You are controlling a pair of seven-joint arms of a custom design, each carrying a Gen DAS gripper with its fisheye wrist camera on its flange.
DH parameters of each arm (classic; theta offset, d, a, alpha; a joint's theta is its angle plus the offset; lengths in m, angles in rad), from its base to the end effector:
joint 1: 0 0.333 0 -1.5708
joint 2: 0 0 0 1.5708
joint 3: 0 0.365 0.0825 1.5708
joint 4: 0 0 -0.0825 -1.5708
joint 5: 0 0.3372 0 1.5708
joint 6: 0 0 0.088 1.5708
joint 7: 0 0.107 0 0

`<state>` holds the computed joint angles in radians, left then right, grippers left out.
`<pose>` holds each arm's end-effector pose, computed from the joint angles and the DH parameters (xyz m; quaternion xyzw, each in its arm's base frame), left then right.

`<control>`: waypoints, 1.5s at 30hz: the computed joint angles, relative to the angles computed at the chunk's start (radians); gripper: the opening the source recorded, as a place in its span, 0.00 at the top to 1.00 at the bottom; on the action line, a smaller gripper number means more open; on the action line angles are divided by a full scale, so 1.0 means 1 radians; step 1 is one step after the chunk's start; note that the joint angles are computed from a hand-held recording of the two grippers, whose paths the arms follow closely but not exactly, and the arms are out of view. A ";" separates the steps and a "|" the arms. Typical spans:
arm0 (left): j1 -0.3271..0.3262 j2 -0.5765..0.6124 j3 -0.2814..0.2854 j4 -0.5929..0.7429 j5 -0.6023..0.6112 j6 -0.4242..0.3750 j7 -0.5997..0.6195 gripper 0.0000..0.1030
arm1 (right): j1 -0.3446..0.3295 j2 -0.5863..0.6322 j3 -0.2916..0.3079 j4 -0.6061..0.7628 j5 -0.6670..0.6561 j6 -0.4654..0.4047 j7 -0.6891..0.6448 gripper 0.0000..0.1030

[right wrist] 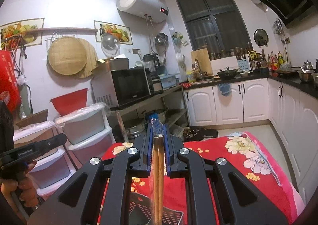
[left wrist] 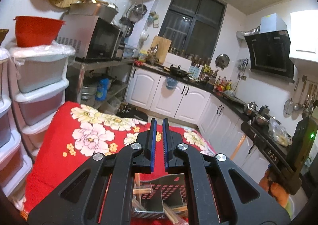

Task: Organize utensils
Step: 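Raise the chopsticks over the caddy and lower them into a compartment, then open the left tool and withdraw it from the caddy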

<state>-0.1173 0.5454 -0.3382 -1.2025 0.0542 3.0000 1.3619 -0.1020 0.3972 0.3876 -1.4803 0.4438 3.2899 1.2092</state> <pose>0.6896 -0.2359 0.6879 -0.5320 0.5999 -0.5523 0.2283 0.6732 0.0780 0.6828 -0.5366 0.5370 -0.3507 0.5483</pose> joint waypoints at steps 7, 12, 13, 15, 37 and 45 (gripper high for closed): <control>0.013 0.021 -0.019 -0.003 -0.027 -0.067 0.027 0.98 | 0.064 0.014 -0.091 0.002 0.000 -0.026 0.023 0.90; 0.012 0.028 -0.020 -0.012 -0.047 -0.109 0.054 0.98 | 0.072 0.018 -0.105 -0.013 -0.003 -0.039 0.016 0.90; 0.013 0.028 -0.024 -0.014 -0.051 -0.120 0.064 0.98 | 0.070 0.018 -0.103 -0.015 -0.001 -0.048 0.012 0.90; 0.013 0.027 -0.026 -0.022 -0.059 -0.135 0.081 0.98 | 0.064 0.013 -0.094 -0.025 0.006 -0.063 -0.002 0.90; 0.031 -0.038 -0.044 -0.169 -0.130 -0.120 0.144 0.82 | 0.113 -0.074 -0.179 -0.109 0.308 -0.264 -0.207 0.83; 0.035 -0.055 -0.047 -0.198 -0.139 -0.104 0.145 0.68 | 0.124 -0.105 -0.198 -0.141 0.383 -0.272 -0.268 0.71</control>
